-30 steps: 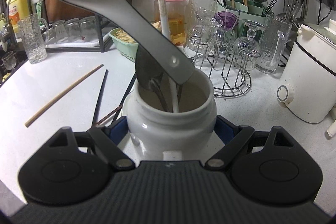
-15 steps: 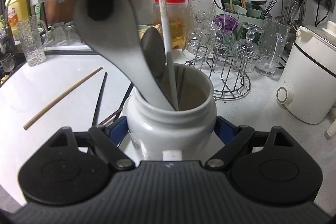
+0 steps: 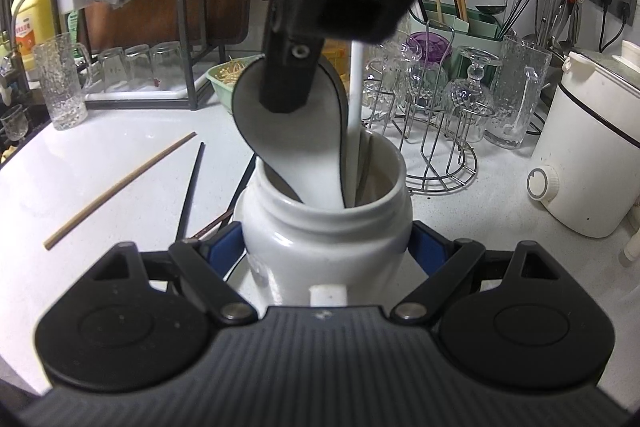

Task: Organize utensils
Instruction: 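Lower the white ceramic spoon into the jar and open the left gripper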

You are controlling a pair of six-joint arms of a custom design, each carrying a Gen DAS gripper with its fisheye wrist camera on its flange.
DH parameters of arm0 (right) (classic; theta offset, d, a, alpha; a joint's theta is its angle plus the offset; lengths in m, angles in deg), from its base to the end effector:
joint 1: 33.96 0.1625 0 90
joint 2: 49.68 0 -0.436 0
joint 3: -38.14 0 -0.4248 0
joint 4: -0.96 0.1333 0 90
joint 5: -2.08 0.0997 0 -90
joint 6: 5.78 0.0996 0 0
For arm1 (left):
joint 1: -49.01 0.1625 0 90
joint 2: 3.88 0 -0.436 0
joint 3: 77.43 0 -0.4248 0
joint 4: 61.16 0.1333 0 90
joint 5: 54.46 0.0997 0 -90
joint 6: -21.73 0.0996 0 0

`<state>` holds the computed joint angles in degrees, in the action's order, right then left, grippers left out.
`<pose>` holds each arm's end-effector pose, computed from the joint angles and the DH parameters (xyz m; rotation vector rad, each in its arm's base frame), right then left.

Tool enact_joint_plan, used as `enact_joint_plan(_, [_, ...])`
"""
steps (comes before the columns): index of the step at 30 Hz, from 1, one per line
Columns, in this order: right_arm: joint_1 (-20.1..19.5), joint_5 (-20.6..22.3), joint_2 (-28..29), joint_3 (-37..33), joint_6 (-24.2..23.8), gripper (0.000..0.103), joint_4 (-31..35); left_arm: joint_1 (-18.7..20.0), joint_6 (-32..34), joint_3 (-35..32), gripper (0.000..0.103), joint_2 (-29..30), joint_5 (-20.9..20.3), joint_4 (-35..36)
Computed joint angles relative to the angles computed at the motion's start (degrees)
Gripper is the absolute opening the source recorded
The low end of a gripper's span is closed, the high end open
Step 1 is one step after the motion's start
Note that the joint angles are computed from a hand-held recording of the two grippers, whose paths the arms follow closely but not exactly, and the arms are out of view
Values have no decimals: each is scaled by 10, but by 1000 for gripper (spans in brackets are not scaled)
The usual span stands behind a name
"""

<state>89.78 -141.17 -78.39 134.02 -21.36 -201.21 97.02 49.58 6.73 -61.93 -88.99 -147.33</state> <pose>0.4110 -0.5190 0.0088 0.4877 -2.1246 1.0419 -0.2884 -0.6423 0.2468 1.4383 1.5465 0.4196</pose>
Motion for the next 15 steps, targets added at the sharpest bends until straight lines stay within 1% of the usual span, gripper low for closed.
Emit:
enact_joint_plan(5, [0, 0, 2, -2, -2, 90, -4, -1, 7, 5, 7, 0, -3, -11])
enact_joint_plan(9, [0, -1, 2, -1, 2, 90, -4, 4, 18, 5, 7, 0, -15, -29])
enact_joint_plan(15, [0, -2, 7, -5, -3, 90, -13, 11, 26, 3, 10, 4, -21, -41])
